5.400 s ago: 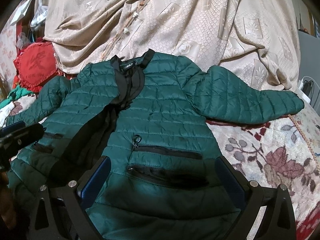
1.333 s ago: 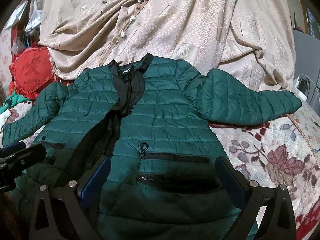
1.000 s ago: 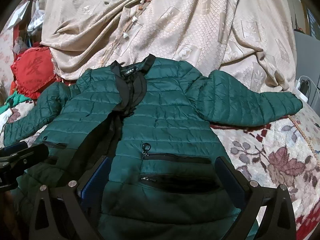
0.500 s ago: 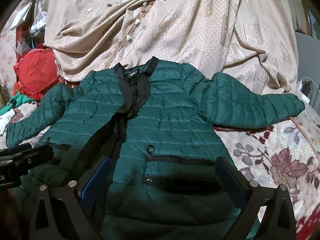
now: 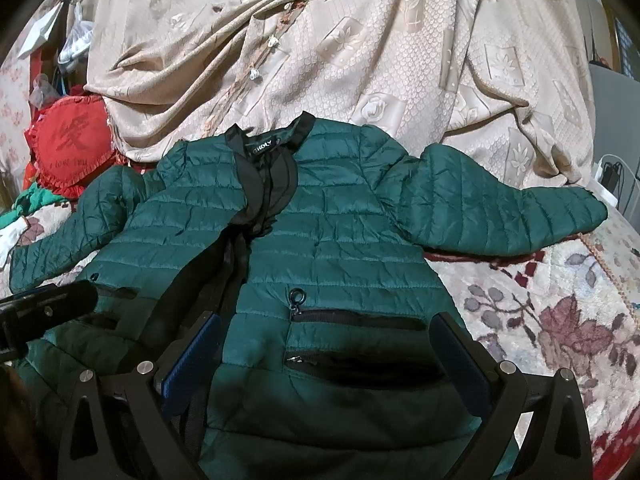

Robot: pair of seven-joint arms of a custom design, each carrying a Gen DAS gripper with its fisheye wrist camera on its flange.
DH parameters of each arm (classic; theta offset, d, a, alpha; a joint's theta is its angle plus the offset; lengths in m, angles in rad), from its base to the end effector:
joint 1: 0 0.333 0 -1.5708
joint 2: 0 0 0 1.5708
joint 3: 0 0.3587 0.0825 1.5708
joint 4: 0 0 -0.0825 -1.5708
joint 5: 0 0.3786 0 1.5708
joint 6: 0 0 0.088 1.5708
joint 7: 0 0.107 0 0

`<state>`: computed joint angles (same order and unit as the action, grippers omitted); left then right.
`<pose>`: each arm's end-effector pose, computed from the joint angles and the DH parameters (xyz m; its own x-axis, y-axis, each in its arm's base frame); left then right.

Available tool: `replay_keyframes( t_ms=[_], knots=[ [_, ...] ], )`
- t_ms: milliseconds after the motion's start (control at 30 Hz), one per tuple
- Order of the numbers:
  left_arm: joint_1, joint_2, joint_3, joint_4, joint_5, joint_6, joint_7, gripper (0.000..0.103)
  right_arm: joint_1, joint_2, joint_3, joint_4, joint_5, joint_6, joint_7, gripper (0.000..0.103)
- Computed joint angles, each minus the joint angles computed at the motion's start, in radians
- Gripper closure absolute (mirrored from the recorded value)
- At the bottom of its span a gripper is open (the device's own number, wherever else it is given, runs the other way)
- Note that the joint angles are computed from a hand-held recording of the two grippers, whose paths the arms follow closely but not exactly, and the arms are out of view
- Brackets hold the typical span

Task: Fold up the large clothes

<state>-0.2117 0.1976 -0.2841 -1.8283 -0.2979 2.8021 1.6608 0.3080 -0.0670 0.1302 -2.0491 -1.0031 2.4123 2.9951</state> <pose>0.5971 -0.2887 0.5636 -0.3975 -0.8809 0.2569 -0.7235 0.1287 -0.6782 0.5121 0.2367 0.5622 -0.3493 -0.9368 0.0193 -0.5881 0.2032 -0.7828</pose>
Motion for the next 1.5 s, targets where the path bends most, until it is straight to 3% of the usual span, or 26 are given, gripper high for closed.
replay_keyframes(
  t_ms=[67, 167, 233, 367, 500, 633, 733, 900, 1000, 1100, 1133, 1300, 1500],
  knots=[
    [0.004, -0.013, -0.007, -0.026, -0.018, 0.058, 0.015, 0.0, -0.002, -0.003, -0.002, -0.004, 0.002, 0.005, 0.005, 0.0],
    [0.081, -0.028, -0.113, -0.051, -0.273, 0.17, 0.247, 0.0, -0.004, -0.009, -0.001, -0.007, 0.003, 0.006, 0.014, 0.0],
    [0.106, -0.02, -0.145, -0.026, -0.387, 0.175, 0.365, 0.0, -0.006, -0.011, -0.002, -0.01, 0.01, 0.012, 0.013, 0.0],
    [0.051, 0.014, -0.052, 0.047, -0.253, 0.11, 0.283, 0.0, -0.013, -0.021, -0.001, -0.018, 0.007, 0.026, 0.03, 0.0],
    [0.086, 0.071, -0.052, 0.156, -0.275, -0.021, 0.305, 0.0, -0.023, -0.012, -0.003, -0.007, 0.011, 0.032, 0.031, 0.0],
    [-0.014, 0.143, 0.081, 0.269, 0.008, -0.029, 0.056, 0.0, -0.033, 0.045, -0.025, 0.066, 0.031, 0.032, -0.035, 0.0],
    [-0.046, 0.223, 0.13, 0.388, 0.149, -0.078, -0.068, 0.0, -0.032, 0.1, -0.048, 0.137, 0.047, 0.028, -0.088, 0.0],
    [-0.122, 0.319, 0.249, 0.448, 0.398, -0.095, -0.273, 0.0, -0.031, 0.192, -0.094, 0.216, 0.125, 0.109, -0.201, 0.0],
    [-0.102, 0.35, 0.237, 0.443, 0.446, -0.135, -0.319, 0.0, -0.015, 0.225, -0.112, 0.214, 0.161, 0.104, -0.23, 0.0],
    [0.001, 0.407, 0.118, 0.497, 0.337, -0.241, -0.258, 0.0, -0.011, 0.26, -0.12, 0.236, 0.282, 0.077, -0.307, 0.0],
    [0.018, 0.412, 0.105, 0.496, 0.308, -0.239, -0.263, 0.0, -0.009, 0.272, -0.122, 0.247, 0.313, 0.062, -0.335, 0.0],
    [-0.036, 0.411, 0.159, 0.494, 0.399, -0.241, -0.304, 0.0, 0.008, 0.307, -0.14, 0.278, 0.402, 0.007, -0.421, 0.0],
    [-0.003, 0.397, 0.127, 0.469, 0.374, -0.218, -0.293, 0.0, 0.004, 0.303, -0.153, 0.251, 0.445, 0.054, -0.439, 0.0]
  ],
)
